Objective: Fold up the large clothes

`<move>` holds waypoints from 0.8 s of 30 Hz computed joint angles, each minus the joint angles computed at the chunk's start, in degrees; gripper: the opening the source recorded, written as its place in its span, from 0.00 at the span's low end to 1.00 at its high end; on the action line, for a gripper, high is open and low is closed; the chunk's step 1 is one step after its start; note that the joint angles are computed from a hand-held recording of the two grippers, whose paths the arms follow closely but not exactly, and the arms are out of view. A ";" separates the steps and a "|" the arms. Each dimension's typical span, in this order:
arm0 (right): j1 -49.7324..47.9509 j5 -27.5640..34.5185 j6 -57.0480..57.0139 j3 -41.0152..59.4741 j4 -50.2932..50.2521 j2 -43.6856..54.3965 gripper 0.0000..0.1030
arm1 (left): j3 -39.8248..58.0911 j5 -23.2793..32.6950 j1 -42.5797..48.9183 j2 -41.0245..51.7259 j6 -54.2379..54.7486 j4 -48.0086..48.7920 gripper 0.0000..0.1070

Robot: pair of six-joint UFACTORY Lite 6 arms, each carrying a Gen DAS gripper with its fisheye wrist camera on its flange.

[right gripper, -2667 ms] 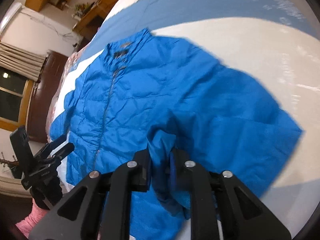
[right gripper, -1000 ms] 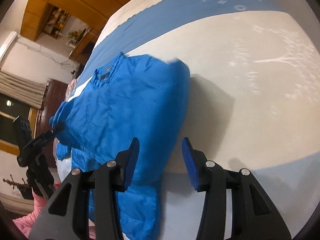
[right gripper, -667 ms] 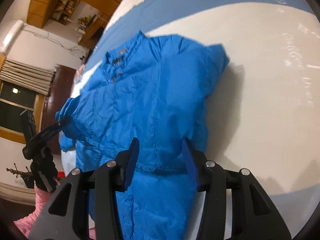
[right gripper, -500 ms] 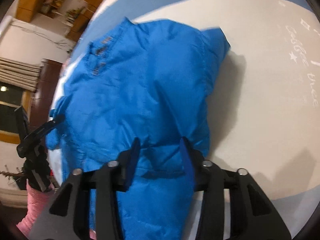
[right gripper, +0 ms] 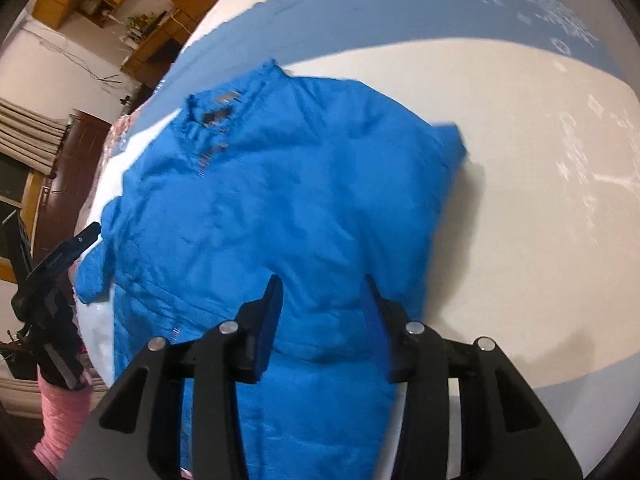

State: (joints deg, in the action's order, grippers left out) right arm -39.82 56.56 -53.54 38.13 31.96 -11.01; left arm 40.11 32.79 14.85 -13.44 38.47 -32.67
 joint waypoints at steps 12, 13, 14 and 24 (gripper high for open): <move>11.29 -15.24 6.42 -2.72 3.71 12.93 0.35 | 0.78 -13.64 -14.78 18.24 -8.95 5.74 0.39; 11.40 -15.15 6.75 -2.79 3.52 12.59 0.35 | 0.85 -14.11 -15.22 18.72 -9.60 6.19 0.39; 11.39 -14.67 7.54 -2.78 2.73 11.85 0.35 | 1.15 -13.70 -15.29 18.68 -11.27 7.62 0.39; 11.90 -5.15 14.33 -12.26 -5.18 -10.02 0.38 | -6.10 -7.34 -15.17 6.72 -9.20 6.74 0.40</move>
